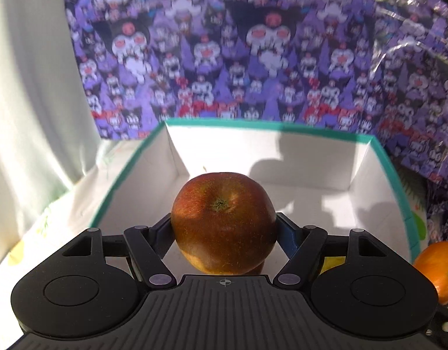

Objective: Organize fruits
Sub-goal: 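Carry the apple into the teal box with the left tool while the right tool drops the mandarin in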

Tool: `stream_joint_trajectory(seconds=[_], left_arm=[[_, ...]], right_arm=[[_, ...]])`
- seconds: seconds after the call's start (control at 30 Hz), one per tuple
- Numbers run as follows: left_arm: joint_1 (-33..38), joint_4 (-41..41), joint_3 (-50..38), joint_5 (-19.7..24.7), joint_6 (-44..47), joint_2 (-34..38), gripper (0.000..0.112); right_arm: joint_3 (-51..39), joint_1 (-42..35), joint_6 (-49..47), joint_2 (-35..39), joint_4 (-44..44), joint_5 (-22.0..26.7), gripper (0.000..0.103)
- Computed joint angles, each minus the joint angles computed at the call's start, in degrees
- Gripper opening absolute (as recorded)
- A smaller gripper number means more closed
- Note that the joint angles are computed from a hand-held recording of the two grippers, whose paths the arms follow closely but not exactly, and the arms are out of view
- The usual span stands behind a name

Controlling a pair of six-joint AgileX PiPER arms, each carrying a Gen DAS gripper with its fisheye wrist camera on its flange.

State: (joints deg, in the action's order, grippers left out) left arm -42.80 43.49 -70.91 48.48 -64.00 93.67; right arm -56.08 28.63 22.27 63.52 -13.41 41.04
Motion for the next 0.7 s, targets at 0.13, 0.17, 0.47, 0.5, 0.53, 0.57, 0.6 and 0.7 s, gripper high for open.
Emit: stream_joint_trajectory(seconds=[0.13,0.17,0.47,0.5,0.53,0.57,0.6,0.7], left_arm=[[1.67,-1.61,-0.35,-1.00,1.33,2.12,0.076],[2.08,-1.98,-0.32,-1.17,1.54,2.48,0.076],[3.92,-3.44,-0.99,-2.22,3.24,4.06,0.076],[3.98,-3.52,-0.96,-2.38,3.46,3.99,0.077],[4.07,-3.71,-1.18,-2.31,3.81,4.05,0.077],[4.10,-3.91,-1.17,-2.26,3.95,4.04,0.077],[4.10,-4.00,-1.29,-2.00,4.07,4.02,0.078],[2.86,-0.94,-1.25,-0.21,1.60,3.34,0.081]], right_arm=[[-0.37,-0.37,-0.74,0.87,0.63,-0.73,0.043],[-0.34,-0.28,-0.71,0.98,0.47,-0.84,0.043],[-0.92,-0.57,-1.51,2.63,1.27,-1.52,0.043],[-1.10,-0.67,-1.79,2.90,1.58,-1.60,0.043],[-1.15,-0.67,-1.81,2.99,1.63,-1.72,0.043],[-1.25,-0.70,-1.93,3.21,1.63,-1.92,0.043],[-1.35,-0.68,-2.03,3.38,1.59,-1.95,0.043],[-1.44,-0.75,-2.10,3.74,1.69,-2.22,0.043]])
